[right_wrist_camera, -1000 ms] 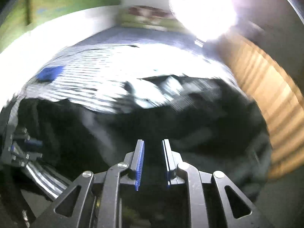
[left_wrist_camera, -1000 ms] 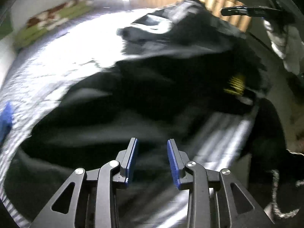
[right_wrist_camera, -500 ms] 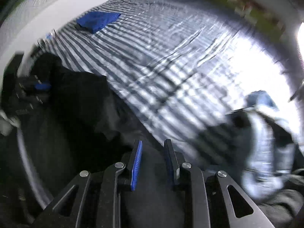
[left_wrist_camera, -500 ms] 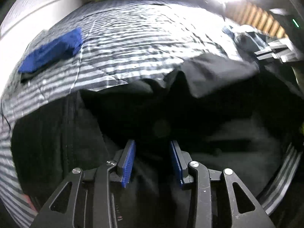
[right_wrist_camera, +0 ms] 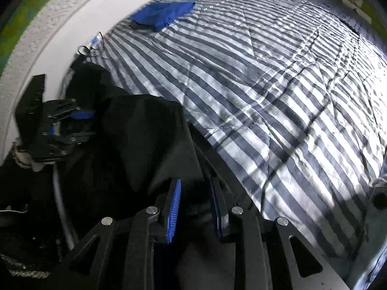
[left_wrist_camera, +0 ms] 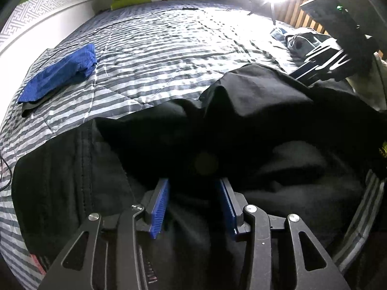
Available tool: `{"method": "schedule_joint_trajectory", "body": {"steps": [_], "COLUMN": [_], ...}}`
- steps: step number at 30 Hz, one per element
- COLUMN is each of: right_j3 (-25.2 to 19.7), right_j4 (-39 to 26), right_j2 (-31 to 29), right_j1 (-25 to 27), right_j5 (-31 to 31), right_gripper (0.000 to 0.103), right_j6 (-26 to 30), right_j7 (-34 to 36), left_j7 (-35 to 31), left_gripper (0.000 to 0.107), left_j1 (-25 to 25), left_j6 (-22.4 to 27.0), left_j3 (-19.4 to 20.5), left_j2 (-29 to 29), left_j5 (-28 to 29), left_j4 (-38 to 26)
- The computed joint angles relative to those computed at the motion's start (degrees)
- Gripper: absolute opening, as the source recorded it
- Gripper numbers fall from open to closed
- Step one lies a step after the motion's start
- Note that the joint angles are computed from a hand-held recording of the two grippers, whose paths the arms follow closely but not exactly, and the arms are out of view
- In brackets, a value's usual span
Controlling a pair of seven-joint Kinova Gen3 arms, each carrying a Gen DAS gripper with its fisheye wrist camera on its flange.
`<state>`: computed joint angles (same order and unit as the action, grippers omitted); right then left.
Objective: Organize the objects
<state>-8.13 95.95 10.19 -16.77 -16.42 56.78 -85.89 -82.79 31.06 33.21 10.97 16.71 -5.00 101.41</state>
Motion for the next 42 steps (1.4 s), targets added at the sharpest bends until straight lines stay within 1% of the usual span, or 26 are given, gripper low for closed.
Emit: {"method": "schedule_joint_trajectory", "body": {"steps": [3,4,7,9,10,12,15,16,17,19,20,24,26,29,30,31,33,34,35,36,37,38,39,40,41,42], "right_j3": [-0.90,-0.96,-0.81,0.49,1.08,1.05,0.27,0.07,-0.46,-0.59,-0.66,-0.96,-2.62,-0.94,-1.10,-0.27,0.29,1.44,2.06,3.29,3.53,2.75,1.59,0.66,-0.09,-1.26], "right_j4": [0.31,0.71,1.34,2.03,1.99,1.62,-0.02,-0.33,-0.58,-0.81,-0.94,-1.59,-1.86,-2.53,-2.55,-2.44,-2.33,-2.94,-3.54,-4.53,-5.04,-5.43,-5.41,-5.47,-5.92,-6.36], "right_j2": [0.32,-0.17,-0.99,-2.43,-2.64,-2.49,-1.25,-0.81,-0.42,0.31,0.65,1.41,1.61,1.39,1.08,0.15,-0.21,0.67,1.47,2.50,3.06,2.69,2.16,1.35,0.54,0.08], "right_j1": [1.06,1.60,3.66,3.92,3.96,4.09,2.25,0.72,0.16,-2.01,-2.96,-4.42,-4.79,-10.19,-11.00,-11.55,-10.26,-10.46,-11.73,-13.67,-14.56,-14.38,-13.15,-12.60,-12.20,-11.07], "right_j5": [-0.99,-2.04,-4.89,-4.44,-3.41,-1.78,2.12,4.33,5.65,8.87,10.45,13.17,16.17,22.96,25.20,26.97,27.72,28.49,30.19,32.40,33.66,34.00,33.48,33.64,33.13,31.75], "right_gripper": [0.020,0.018,0.018,0.018,0.018,0.018,0.018,0.019,0.023,0.027,0.027,0.027,0.002,0.002,0.002,0.001,0.001,0.001,0.000,0.001,0.004,0.006,0.008,0.016,0.027,0.034], "right_j6": [-0.48,-0.59,-0.53,-1.49,-1.73,-1.29,0.73,0.88,0.97,0.74,0.64,0.56,0.61,1.51,1.56,0.95,-0.78,-0.41,0.86,2.97,4.18,4.52,3.97,2.88,1.49,0.08], "right_j7": [1.99,2.97,5.81,4.45,2.57,1.32,0.83,0.04,-0.48,-2.41,-3.18,-5.12,-7.17,-11.42,-12.69,-13.30,-16.87,-19.16,-20.54,-21.30,-22.27,-23.59,-23.99,-24.79,-24.83,-23.93], "left_j7": [-0.49,-0.65,-1.37,-1.28,-1.13,-1.04,-1.00,-0.99,-0.99,-0.81,-0.82,-1.07,-0.86,-1.17,-1.20,-1.46,-4.43,-5.93,-7.46,-8.69,-9.76,-9.91,-9.82,-8.81,-6.88,-5.56], "left_gripper": [0.044,0.044,0.045,0.045,0.045,0.045,0.045,0.045,0.045,0.045,0.045,0.045,0.045,0.045,0.045,0.045,0.045,0.045,0.045,0.045,0.045,0.046,0.049,0.057,0.067,0.069], "left_j1": [-0.15,-0.41,-0.88,-0.31,-0.18,-0.03,0.12,-0.17,-0.32,-0.52,-0.57,-0.06,0.14,0.19,0.37,0.66,2.00,1.54,0.11,-0.95,-1.38,-2.87,-4.88,-7.16,-9.56,-10.92], "left_j6": [-0.36,-0.53,-0.70,-0.44,-0.51,-0.51,-0.50,-0.42,-0.37,-0.50,-0.46,-0.38,-0.39,-0.46,-0.57,-0.53,0.70,1.25,1.45,0.74,-0.19,-0.19,-1.12,-2.97,-4.48,-5.07], "left_j3": [0.25,0.50,0.88,0.44,0.33,0.26,0.16,0.43,0.60,0.84,0.93,0.36,0.24,0.19,0.03,-0.33,-2.61,-2.80,-2.36,-2.98,-3.97,-5.37,-5.72,-5.42,-6.16,-6.85], "left_j2": [0.02,-0.04,-0.20,-0.21,-0.23,-0.24,-0.30,-0.24,-0.27,-0.30,-0.33,-0.32,-0.31,-0.47,-0.56,-0.61,-0.86,-1.13,-2.01,-3.95,-5.82,-8.48,-11.09,-13.25,-15.85,-17.39], "left_j5": [-0.03,0.07,0.67,0.48,0.42,0.50,0.42,0.42,0.40,0.25,0.18,0.52,0.32,0.50,0.51,0.75,3.88,5.71,8.04,10.36,12.20,14.18,15.95,16.78,16.67,16.55], "left_j4": [0.23,0.38,0.66,0.53,0.57,0.59,0.64,0.57,0.60,0.70,0.71,0.63,0.62,0.82,0.97,0.97,0.50,0.42,0.91,2.27,3.54,4.70,6.38,8.37,10.65,12.28]}}
